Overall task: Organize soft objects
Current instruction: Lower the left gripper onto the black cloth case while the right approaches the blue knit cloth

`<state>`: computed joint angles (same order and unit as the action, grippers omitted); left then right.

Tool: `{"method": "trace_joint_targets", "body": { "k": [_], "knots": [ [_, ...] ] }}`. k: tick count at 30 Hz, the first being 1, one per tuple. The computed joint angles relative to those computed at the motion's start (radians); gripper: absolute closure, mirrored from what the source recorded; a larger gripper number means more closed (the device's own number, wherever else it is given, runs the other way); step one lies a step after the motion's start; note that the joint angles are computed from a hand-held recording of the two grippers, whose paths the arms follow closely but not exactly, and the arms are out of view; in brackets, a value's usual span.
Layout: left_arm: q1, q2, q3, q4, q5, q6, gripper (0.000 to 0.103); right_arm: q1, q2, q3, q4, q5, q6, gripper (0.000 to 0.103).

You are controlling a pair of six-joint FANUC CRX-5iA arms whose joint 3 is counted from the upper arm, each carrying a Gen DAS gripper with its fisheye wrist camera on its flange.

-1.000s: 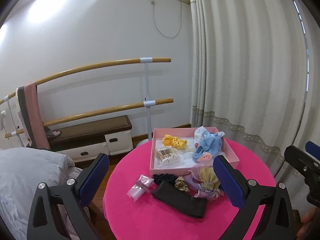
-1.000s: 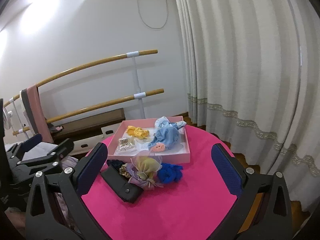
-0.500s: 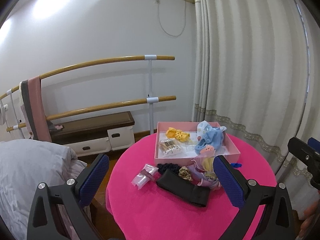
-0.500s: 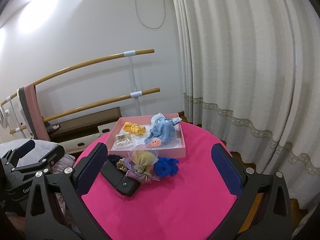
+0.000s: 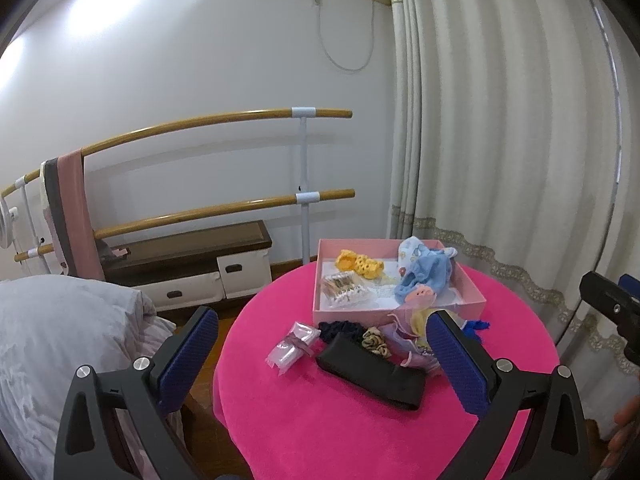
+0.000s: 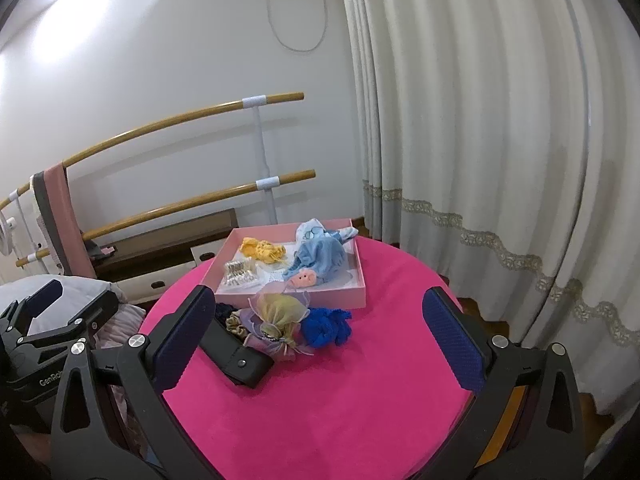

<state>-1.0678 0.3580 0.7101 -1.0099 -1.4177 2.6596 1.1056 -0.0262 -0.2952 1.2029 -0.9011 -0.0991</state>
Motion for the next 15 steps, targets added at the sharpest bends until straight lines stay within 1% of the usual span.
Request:
{"method": "trace_joint_targets", "body": {
  "k": [8, 15],
  "knots": [
    [0.033, 0.004, -0.02, 0.043, 0.025, 0.0, 0.0, -0.019, 0.018, 0.01, -0.044, 0.012, 0.034, 0.0],
    [0.096, 0.034, -0.016, 0.142, 0.049, -0.03, 0.0, -0.045, 0.042, 0.023, -0.136, 0.022, 0.096, 0.0]
  ]
}}
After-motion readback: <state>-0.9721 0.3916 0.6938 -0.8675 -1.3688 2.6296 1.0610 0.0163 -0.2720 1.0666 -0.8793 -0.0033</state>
